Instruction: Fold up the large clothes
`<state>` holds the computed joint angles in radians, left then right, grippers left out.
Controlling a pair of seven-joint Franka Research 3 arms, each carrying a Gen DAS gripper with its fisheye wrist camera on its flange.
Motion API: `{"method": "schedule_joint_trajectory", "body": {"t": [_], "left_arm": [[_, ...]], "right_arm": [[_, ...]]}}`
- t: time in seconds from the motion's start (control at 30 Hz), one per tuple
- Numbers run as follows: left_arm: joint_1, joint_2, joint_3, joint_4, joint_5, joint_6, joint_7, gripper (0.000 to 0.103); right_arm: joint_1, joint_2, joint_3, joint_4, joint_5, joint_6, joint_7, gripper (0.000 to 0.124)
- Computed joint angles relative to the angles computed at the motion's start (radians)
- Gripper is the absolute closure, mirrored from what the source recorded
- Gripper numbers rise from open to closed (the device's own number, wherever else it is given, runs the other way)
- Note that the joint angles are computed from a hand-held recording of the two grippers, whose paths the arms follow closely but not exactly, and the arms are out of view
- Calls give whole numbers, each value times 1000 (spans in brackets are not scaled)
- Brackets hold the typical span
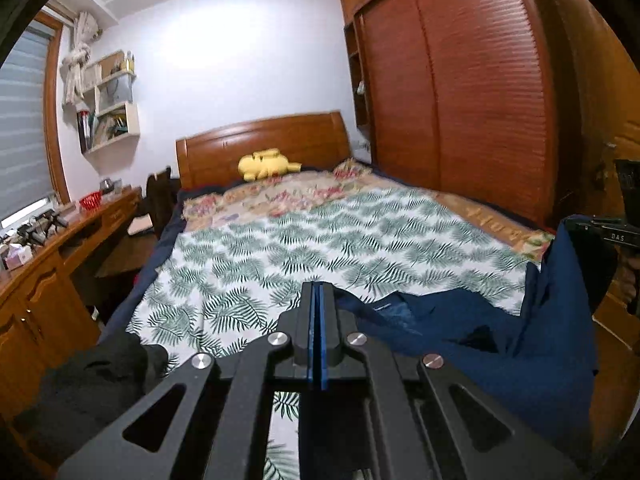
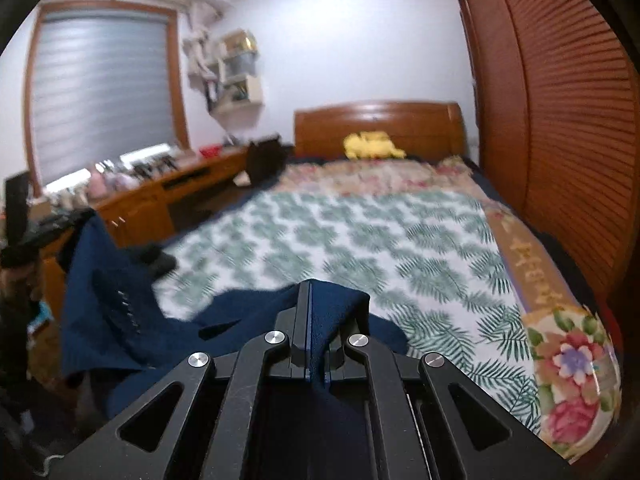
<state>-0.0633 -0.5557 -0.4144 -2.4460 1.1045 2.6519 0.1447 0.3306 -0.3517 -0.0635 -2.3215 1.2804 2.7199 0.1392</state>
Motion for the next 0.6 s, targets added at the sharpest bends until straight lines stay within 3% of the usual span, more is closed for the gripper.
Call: {"method": "schedule_joint_trajectory", "body": {"t": [0.13, 0.23, 0.4, 0.6], "left_arm": [[63, 176, 2, 108, 90, -28, -44, 103], [59, 274, 37, 161, 146, -12, -81, 103], [25, 397, 97, 209, 211, 9, -149, 103], [-21, 444, 173, 205, 316, 70, -277, 103]], "right_arm": [[5, 222, 36, 167, 45, 95, -34, 123], [-25, 383, 72, 299, 8, 116, 41, 122], [-40, 585, 105, 437, -230, 187, 258, 122], [-14, 646, 101, 427, -471, 271, 433, 116]]}}
